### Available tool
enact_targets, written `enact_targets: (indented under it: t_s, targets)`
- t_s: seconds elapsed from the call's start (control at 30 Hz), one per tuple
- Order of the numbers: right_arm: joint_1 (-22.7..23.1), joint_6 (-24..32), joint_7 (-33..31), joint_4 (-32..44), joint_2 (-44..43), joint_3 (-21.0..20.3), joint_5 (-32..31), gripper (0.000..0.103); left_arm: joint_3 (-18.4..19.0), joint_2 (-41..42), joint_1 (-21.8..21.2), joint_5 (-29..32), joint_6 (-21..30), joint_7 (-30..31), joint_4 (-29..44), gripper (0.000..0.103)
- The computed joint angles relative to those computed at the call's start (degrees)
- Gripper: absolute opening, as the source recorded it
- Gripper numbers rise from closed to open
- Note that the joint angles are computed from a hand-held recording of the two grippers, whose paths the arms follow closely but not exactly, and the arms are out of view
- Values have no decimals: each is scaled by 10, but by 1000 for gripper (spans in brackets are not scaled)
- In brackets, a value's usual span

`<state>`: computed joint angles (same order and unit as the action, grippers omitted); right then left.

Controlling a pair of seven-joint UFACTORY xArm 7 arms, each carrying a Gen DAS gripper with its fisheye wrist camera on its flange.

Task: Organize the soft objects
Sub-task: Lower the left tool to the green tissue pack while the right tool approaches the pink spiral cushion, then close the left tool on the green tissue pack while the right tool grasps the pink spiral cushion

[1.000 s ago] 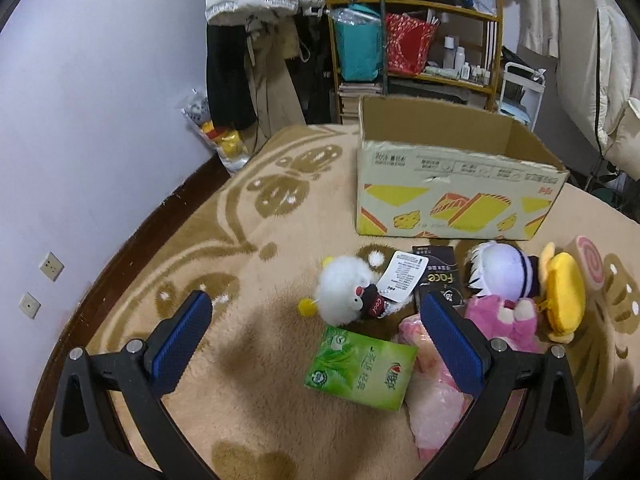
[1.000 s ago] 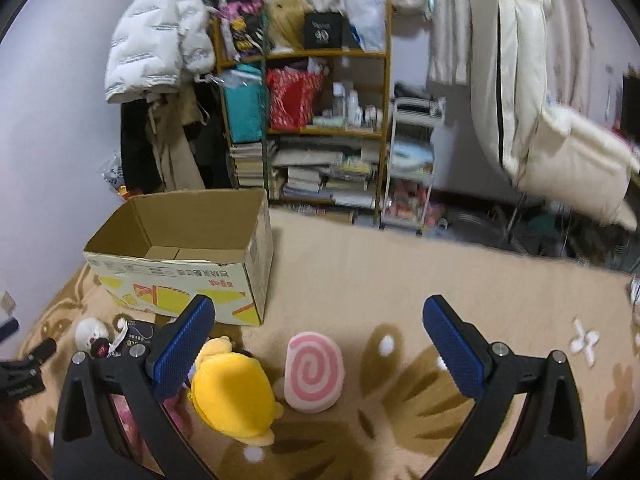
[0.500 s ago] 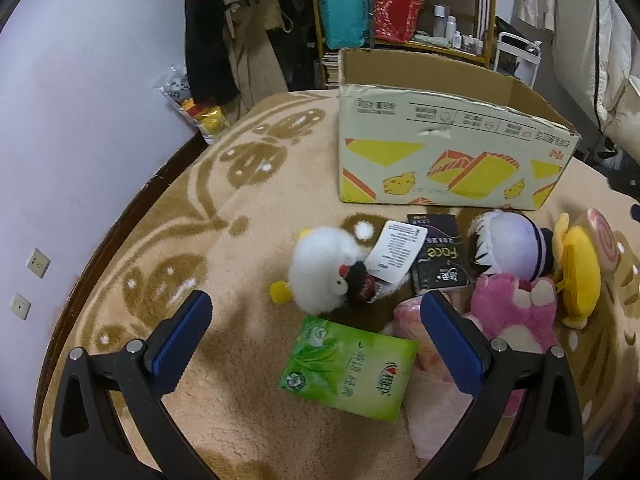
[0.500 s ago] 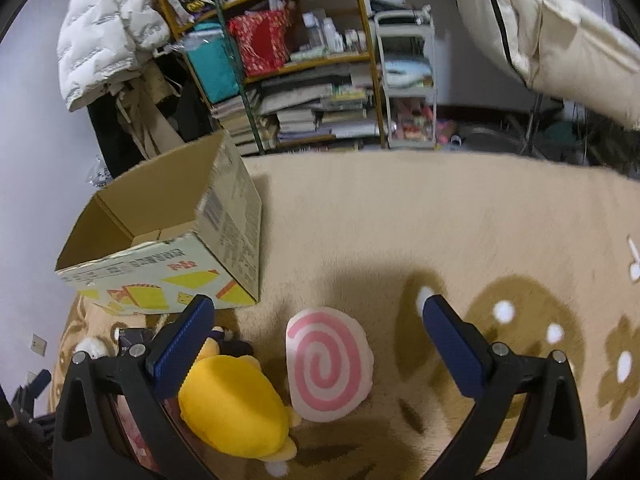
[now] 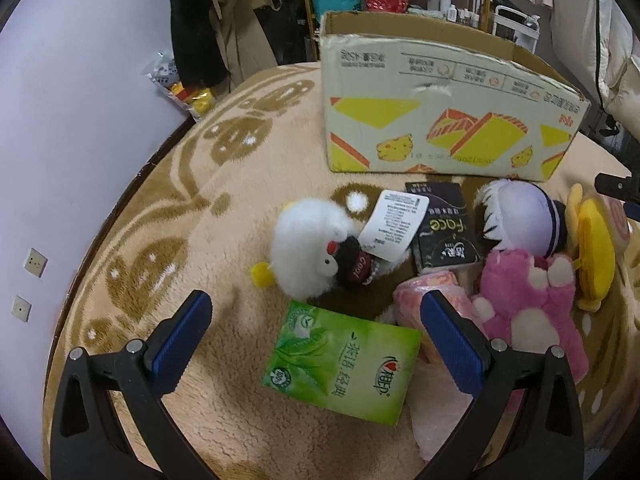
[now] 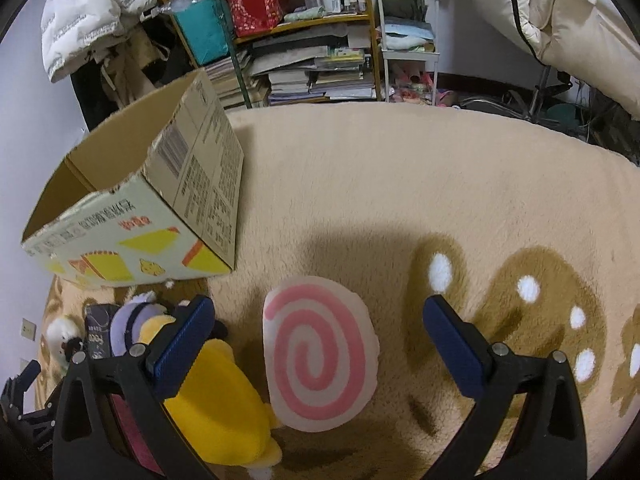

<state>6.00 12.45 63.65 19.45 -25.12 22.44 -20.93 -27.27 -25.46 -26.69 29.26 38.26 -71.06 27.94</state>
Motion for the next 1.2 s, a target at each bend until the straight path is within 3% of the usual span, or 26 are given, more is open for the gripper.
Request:
enact_targets:
  t_s: [0.63, 0.77, 0.87, 1.0, 1.17, 1.2]
  targets:
    - [40, 21, -41, -3, 12, -38, 35, 103, 36, 40, -20, -62, -36, 44, -11, 103]
    - [60, 6, -64, -9, 12, -57, 61, 91, 43, 33, -21, -81, -46, 53, -20, 102]
    - [77, -3, -84, -14, 13, -71, 85, 83, 51, 28, -27, -102, -64, 72, -27, 93]
    - [77, 4, -97, -12, 10, -68, 99, 82, 49, 24, -29, -116, -76, 84, -31, 84]
    - [68, 1, -100, -19, -10, -59, 98, 82, 43, 13, -28, -132, -61, 83, -30, 82]
    - [75, -5, -107, -22, -11, -67, 105, 78, 40, 10, -26, -132, -54, 79, -29, 82]
